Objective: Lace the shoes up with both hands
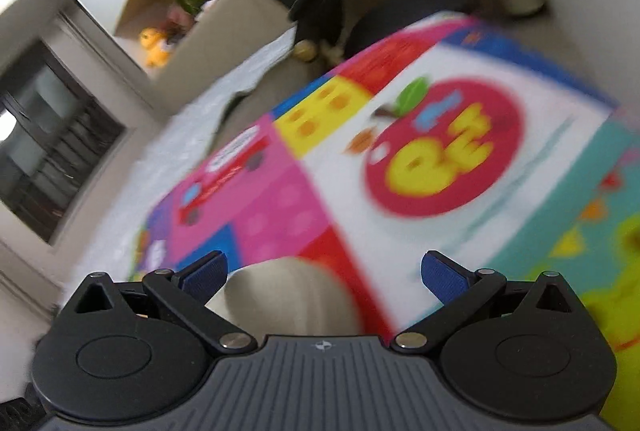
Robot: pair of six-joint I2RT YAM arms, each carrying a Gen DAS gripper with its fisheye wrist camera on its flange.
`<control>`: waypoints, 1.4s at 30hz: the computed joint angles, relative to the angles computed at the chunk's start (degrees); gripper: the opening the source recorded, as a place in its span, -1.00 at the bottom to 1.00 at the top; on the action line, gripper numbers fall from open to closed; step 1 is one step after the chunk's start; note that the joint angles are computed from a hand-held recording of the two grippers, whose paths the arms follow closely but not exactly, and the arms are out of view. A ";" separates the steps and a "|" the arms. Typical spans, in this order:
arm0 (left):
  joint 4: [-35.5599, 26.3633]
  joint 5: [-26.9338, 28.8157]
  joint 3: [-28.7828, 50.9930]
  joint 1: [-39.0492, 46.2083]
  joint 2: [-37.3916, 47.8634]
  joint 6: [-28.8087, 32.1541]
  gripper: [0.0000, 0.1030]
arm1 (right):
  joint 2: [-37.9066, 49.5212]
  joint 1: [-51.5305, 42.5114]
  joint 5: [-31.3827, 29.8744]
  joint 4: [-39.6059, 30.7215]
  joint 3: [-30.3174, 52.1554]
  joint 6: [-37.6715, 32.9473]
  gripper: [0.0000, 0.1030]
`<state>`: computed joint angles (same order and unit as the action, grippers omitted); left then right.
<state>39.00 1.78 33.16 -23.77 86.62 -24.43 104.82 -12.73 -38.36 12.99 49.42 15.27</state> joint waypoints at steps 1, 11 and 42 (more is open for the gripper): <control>-2.45 1.52 0.95 0.18 -0.56 2.07 1.00 | -0.79 0.89 0.62 0.98 -1.25 -1.14 1.00; -26.36 2.12 9.19 -3.38 -14.18 -13.70 1.00 | -4.84 -1.29 -3.61 11.04 -10.78 -3.02 1.00; -58.50 4.29 40.50 -21.38 -9.54 -18.84 1.00 | 1.61 -3.26 -9.08 23.46 -11.64 3.96 1.00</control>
